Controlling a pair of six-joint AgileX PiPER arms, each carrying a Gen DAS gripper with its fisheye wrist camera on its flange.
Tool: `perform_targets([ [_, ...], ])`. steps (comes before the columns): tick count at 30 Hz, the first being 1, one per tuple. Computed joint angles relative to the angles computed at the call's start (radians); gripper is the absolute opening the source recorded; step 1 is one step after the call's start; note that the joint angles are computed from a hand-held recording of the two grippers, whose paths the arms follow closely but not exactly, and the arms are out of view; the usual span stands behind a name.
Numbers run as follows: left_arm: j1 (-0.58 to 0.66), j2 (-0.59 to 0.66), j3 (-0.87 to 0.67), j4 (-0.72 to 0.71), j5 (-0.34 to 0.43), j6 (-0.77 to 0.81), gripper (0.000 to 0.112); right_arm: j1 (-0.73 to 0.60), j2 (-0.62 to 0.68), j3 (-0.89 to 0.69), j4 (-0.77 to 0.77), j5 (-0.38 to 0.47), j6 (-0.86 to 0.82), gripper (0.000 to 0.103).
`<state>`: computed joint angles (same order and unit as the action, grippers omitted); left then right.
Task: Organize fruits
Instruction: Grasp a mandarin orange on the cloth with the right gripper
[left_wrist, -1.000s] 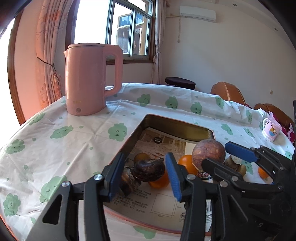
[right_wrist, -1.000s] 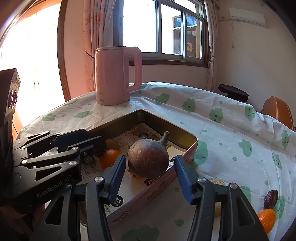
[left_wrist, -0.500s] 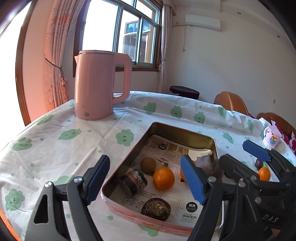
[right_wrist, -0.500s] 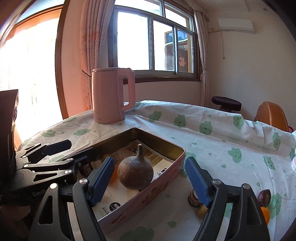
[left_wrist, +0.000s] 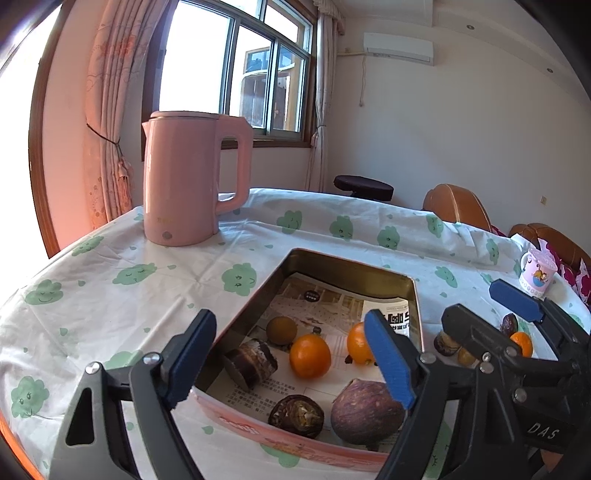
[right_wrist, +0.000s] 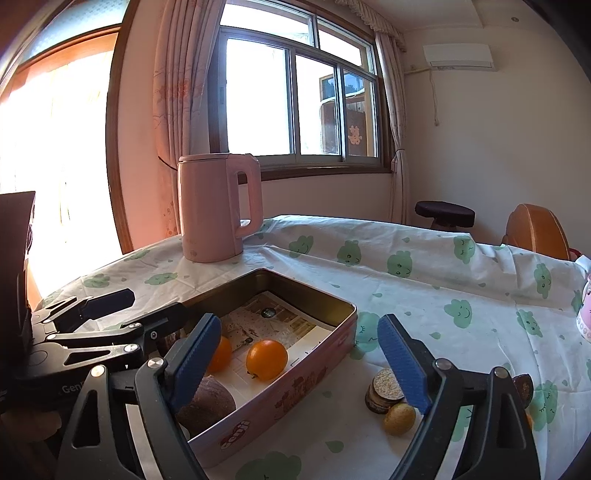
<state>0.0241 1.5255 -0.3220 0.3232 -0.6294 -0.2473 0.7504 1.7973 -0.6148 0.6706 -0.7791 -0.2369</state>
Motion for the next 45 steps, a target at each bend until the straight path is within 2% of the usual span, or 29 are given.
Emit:
perform_targets([
  [5, -0.156, -0.050, 0.045, -0.158, -0.019, 0.131, 0.094, 0.006, -0.062, 0.085, 0.141, -0.037, -0.120, 0.088],
  [11, -0.414, -0.071, 0.033, -0.462, 0.003, 0.374, 0.096, -0.095, -0.214, 0.265, 0.188, -0.066, -0.098, 0.088],
  [13, -0.475, -0.062, 0.013, -0.523, 0.017, 0.425, 0.096, -0.138, -0.245, 0.299, 0.211, -0.070, -0.106, 0.088],
  [17, -0.581, -0.003, -0.039, -0.668, 0.031, 0.536, 0.096, -0.241, -0.270, 0.341, 0.147, -0.025, -0.051, 0.088],
  [21, -0.644, 0.043, -0.087, -0.749, 0.063, 0.604, 0.095, -0.290, -0.259, 0.331, 0.099, 0.043, -0.043, 0.088],
  [23, -0.658, 0.060, -0.107, -0.750, 0.085, 0.608, 0.095, -0.299, -0.253, 0.318, 0.098, 0.068, -0.056, 0.088],
  [28, -0.657, 0.101, -0.155, -0.757, 0.148, 0.617, 0.089, -0.339, -0.213, 0.254, 0.102, 0.193, -0.118, 0.087],
  [32, -0.629, 0.102, -0.154, -0.700, 0.159, 0.557, 0.089, -0.394, -0.195, 0.225, 0.032, 0.275, -0.084, 0.079],
  [36, -0.626, 0.104, -0.158, -0.698, 0.168, 0.554, 0.089, -0.425, -0.166, 0.186, -0.016, 0.352, -0.074, 0.069],
  [38, -0.633, 0.109, -0.162, -0.712, 0.169, 0.571, 0.089, -0.449, -0.139, 0.148, -0.025, 0.420, -0.089, 0.065],
  [40, -0.636, 0.113, -0.168, -0.711, 0.179, 0.577, 0.086, -0.479, -0.118, 0.125, -0.110, 0.473, -0.026, 0.049],
  [43, -0.629, 0.122, -0.186, -0.682, 0.211, 0.566, 0.077, -0.478, -0.125, 0.137, -0.134, 0.458, 0.001, 0.048],
  [45, -0.629, 0.127, -0.194, -0.668, 0.227, 0.562, 0.064, -0.460, -0.143, 0.160, -0.096, 0.418, -0.019, 0.048],
])
